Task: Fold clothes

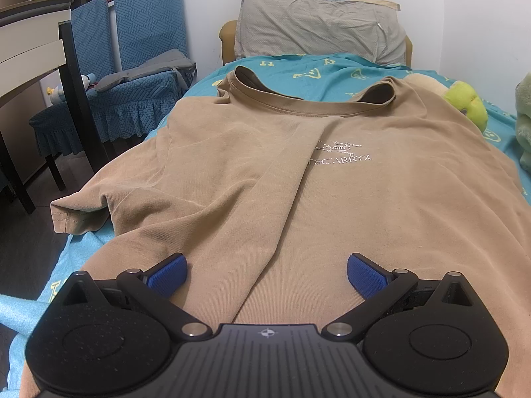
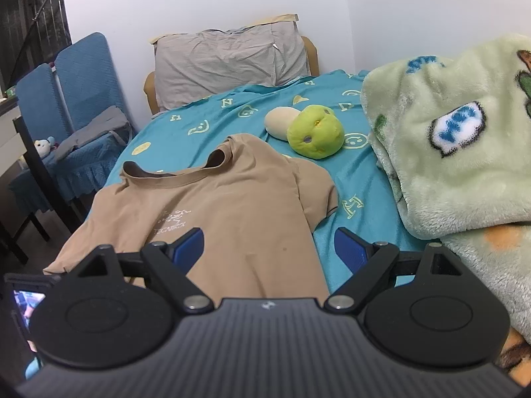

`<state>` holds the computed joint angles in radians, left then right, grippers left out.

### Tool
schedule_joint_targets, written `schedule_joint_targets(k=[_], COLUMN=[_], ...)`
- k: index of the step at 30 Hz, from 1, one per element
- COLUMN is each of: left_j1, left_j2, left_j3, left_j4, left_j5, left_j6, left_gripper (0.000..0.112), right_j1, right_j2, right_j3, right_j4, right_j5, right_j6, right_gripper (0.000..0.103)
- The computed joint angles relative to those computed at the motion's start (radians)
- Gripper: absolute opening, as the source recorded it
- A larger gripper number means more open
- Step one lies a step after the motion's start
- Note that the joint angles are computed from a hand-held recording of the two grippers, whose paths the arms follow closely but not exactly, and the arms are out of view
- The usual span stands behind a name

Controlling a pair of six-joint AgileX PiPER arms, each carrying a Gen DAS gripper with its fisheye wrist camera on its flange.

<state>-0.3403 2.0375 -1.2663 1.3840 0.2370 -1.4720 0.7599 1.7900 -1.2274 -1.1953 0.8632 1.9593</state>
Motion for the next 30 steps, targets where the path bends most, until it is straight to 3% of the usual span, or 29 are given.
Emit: schedule_joint_targets(k=[13, 30], left_j1=[0.0, -0.003], left_j2=[-0.002, 0.004], left_j3=[0.002, -0.009], left_j4=[-0.002, -0.024], left_j5=[0.0, 0.009], left_j6=[0.002, 0.025], left_gripper=[0.103, 0.103], right_j1=[0.008, -0.005], right_j2=[-0.01, -0.015], right_j3=[-0.003, 0.005], right_j4=[-0.015, -0.048], right_j5=[0.004, -0.068], right_j6=[0.016, 0.072], right_gripper=[0.087, 0.087])
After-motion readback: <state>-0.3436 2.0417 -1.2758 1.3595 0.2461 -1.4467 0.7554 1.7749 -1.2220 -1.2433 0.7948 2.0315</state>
